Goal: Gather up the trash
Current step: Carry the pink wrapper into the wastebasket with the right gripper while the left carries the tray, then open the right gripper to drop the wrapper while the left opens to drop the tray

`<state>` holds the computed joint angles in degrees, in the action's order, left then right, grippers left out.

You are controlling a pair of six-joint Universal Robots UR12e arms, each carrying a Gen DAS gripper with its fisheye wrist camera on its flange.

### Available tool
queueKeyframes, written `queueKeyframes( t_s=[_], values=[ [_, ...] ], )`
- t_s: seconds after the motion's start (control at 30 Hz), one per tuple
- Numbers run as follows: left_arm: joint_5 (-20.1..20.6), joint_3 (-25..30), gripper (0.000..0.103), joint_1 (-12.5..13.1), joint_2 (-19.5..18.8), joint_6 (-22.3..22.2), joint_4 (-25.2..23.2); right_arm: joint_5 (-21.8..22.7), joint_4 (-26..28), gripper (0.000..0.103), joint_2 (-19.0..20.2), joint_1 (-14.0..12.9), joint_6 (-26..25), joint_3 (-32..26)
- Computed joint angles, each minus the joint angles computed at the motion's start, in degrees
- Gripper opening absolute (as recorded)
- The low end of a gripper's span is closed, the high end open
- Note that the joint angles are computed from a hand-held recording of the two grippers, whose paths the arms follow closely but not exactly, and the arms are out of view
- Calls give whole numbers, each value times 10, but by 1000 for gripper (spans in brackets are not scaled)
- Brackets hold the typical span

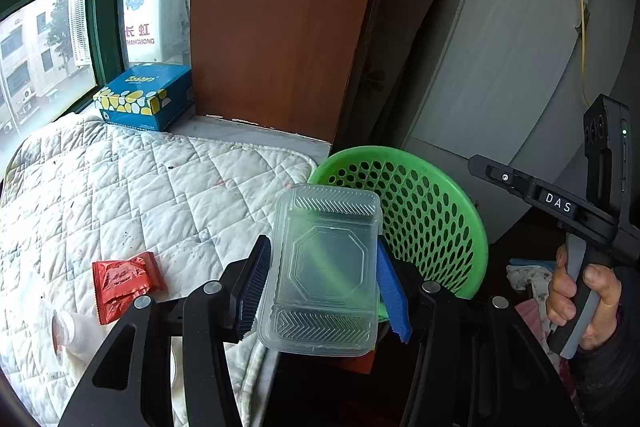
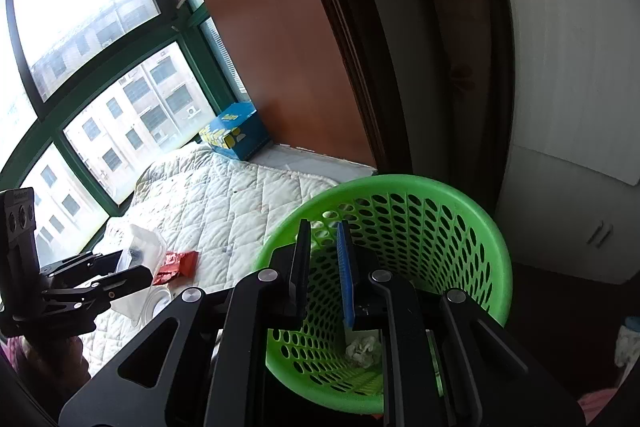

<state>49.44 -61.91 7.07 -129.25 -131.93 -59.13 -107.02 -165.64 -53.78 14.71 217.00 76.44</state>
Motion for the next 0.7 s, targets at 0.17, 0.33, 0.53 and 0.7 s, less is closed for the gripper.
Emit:
queueKeyframes(
  t_s=[0.17,0.33,0.53,0.7],
  values=[
    [0,1,50,-6,0,3,-6,-10,-6,44,-6,1,5,11],
    [4,2,51,-16,0,5,-11,-18,-16,53,-17,1,5,28],
    [10,3,51,-29,-2,9,-17,-39,-34,66,-27,3,7,47],
    [14,9,51,-38,-6,10,-32,-44,-43,70,-33,3,10,60]
  ],
)
